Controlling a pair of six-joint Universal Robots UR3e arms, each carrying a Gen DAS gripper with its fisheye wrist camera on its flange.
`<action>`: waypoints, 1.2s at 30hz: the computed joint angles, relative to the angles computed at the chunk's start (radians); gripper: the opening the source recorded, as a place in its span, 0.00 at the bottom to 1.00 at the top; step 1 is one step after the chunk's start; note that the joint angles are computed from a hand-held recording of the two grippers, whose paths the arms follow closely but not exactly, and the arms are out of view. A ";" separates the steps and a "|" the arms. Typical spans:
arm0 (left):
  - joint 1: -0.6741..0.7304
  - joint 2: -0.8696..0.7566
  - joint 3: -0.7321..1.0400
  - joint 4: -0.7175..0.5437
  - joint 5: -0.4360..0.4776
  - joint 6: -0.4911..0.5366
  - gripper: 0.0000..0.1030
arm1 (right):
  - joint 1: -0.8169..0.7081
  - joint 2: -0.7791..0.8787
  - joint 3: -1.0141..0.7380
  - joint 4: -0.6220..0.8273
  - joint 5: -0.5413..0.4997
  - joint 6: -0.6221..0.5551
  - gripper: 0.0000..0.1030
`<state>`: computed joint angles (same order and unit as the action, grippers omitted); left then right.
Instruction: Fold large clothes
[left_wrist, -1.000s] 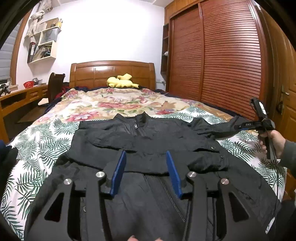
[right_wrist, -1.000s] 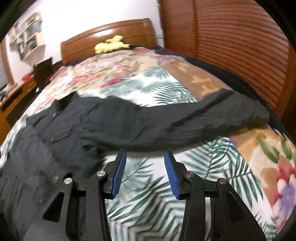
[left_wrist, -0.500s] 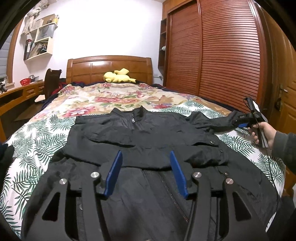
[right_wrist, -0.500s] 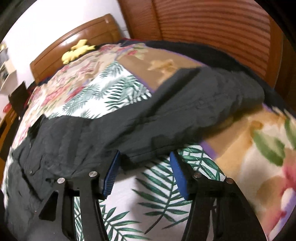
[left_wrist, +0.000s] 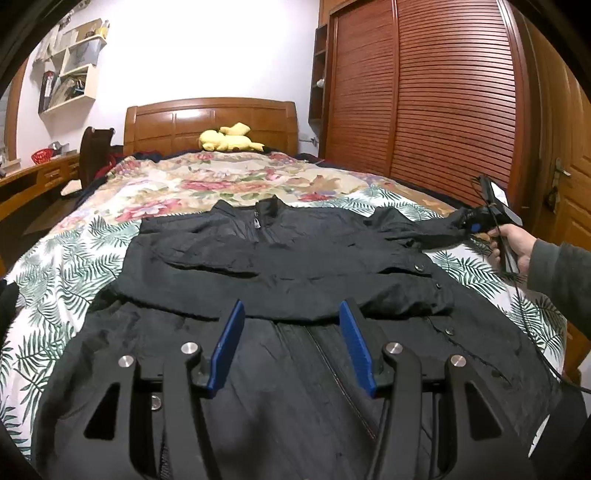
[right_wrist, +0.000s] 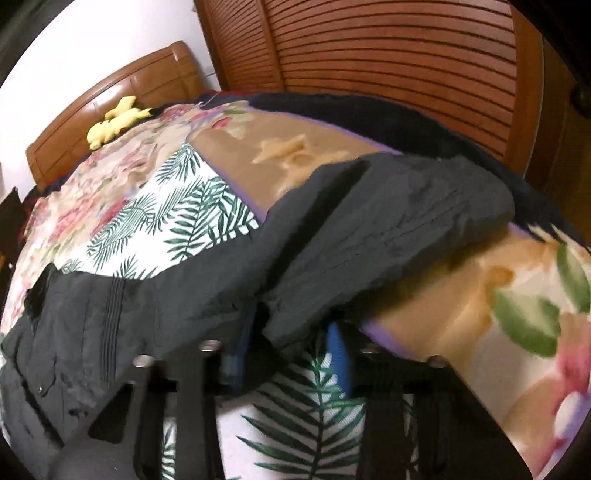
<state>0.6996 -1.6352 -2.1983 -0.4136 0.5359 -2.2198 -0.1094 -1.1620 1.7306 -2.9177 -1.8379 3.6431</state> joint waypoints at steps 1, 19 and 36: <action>-0.001 0.001 0.007 -0.020 0.005 0.006 0.51 | 0.005 0.003 -0.016 0.009 -0.004 -0.011 0.12; 0.079 0.156 -0.026 -0.267 -0.027 0.175 0.51 | 0.513 0.222 -0.823 0.234 -0.164 -0.329 0.05; 0.198 0.311 -0.016 -0.619 -0.085 0.405 0.51 | 0.725 0.386 -0.944 0.579 -0.110 -0.352 0.23</action>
<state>0.8980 -1.3240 -2.2146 -1.0322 0.4506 -1.8147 0.6153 -0.7764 0.7870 -2.3387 -1.9479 3.2913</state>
